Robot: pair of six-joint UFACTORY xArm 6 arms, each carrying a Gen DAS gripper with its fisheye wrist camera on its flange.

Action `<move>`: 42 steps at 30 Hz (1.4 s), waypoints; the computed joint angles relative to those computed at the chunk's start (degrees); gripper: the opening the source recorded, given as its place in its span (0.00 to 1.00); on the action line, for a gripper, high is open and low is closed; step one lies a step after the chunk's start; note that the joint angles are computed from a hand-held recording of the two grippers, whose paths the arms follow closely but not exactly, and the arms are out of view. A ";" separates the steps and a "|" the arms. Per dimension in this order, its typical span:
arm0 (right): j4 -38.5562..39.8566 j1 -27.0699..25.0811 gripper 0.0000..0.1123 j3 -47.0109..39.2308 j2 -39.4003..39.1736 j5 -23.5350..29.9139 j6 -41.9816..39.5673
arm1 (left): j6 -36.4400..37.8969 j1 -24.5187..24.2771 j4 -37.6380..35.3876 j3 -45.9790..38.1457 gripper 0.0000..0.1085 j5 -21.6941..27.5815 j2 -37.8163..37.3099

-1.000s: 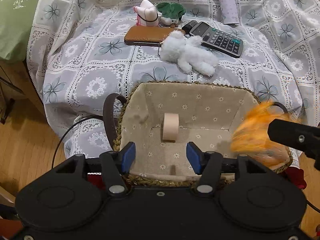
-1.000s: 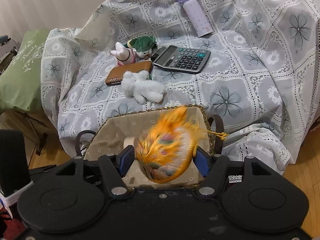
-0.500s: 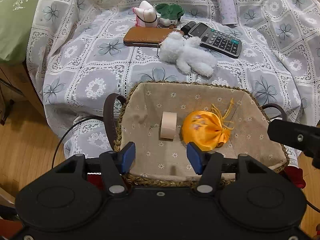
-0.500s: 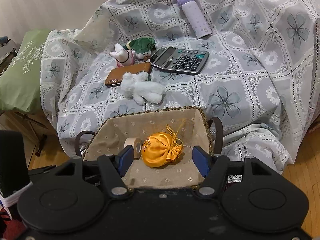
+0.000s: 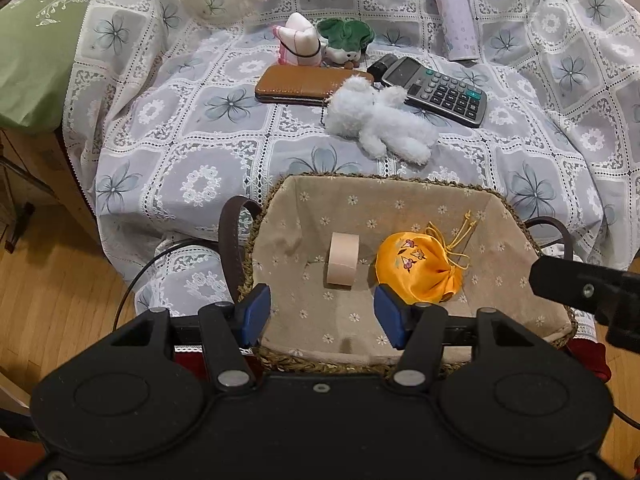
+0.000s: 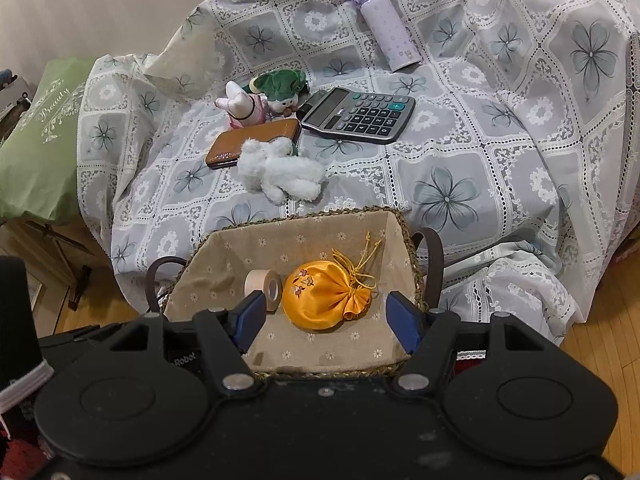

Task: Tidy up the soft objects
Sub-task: 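Withdraw both tools from the basket and move toward the remaining toys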

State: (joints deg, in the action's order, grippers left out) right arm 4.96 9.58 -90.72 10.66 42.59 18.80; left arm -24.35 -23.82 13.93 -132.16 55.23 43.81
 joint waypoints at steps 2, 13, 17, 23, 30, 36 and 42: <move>0.09 0.02 0.59 0.02 -0.02 0.02 -0.24 | -0.39 -0.05 0.55 0.43 0.53 -0.38 -0.29; 0.54 -0.11 0.59 -0.43 0.39 0.97 -0.45 | -2.74 0.01 3.44 3.43 0.62 -2.72 -2.17; 0.47 -0.13 0.60 -0.72 0.68 1.32 -0.14 | -3.53 -0.01 4.13 4.06 0.62 -3.00 -2.55; 0.34 -0.26 0.60 -0.98 1.03 1.55 0.11 | -4.04 -0.07 4.91 4.73 0.63 -3.38 -2.88; -0.24 -0.23 0.61 -2.66 2.60 2.19 0.10 | -5.18 0.32 6.14 5.10 0.66 -4.11 -3.08; -1.74 0.09 0.63 -5.28 4.64 3.23 -0.27 | -4.02 0.73 4.36 0.98 0.67 -2.35 -0.97; -1.76 -0.07 0.65 -9.05 7.49 4.33 -0.99 | -0.93 0.95 2.66 -9.68 0.68 2.08 4.91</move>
